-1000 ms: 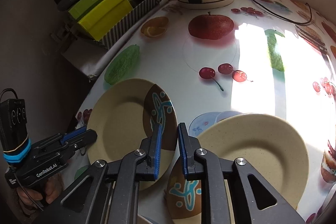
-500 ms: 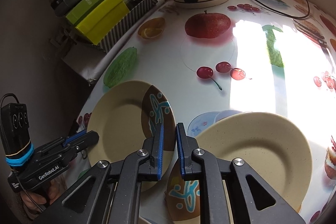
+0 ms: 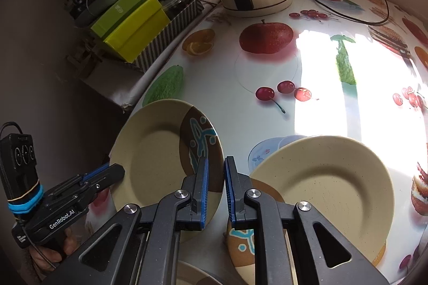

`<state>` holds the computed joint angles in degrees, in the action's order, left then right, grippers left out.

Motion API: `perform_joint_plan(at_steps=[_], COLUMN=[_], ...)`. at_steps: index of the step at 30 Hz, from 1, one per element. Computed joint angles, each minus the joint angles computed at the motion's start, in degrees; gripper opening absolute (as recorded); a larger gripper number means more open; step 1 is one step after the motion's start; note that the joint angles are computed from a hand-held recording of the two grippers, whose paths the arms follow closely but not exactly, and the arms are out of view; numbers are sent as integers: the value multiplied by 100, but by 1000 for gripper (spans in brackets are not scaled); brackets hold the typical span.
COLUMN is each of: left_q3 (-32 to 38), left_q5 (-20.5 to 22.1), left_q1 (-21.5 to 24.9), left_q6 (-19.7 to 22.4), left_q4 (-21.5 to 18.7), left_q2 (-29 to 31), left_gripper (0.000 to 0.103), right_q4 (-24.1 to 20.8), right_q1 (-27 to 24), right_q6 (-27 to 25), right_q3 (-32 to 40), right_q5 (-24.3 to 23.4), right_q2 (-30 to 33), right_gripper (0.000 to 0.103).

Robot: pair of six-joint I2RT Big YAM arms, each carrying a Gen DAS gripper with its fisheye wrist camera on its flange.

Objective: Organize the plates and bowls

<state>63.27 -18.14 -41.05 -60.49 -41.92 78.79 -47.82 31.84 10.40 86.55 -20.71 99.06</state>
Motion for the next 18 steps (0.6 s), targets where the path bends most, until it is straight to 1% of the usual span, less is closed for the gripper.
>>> perform_joint_plan(at_steps=[7,18], left_q3=[35,52], left_q5=[-162,-377], left_q1=[-227,-683], left_q6=[-82,-268], left_q4=[-128,-302], left_q2=[-118,-244], left_gripper=[23,23], right_q4=[51,150], right_q1=[12,16], right_q6=[1,61], right_q3=[-319,-1048], right_q5=[32,122], right_q2=[-379,-1094], right_gripper=[13,13])
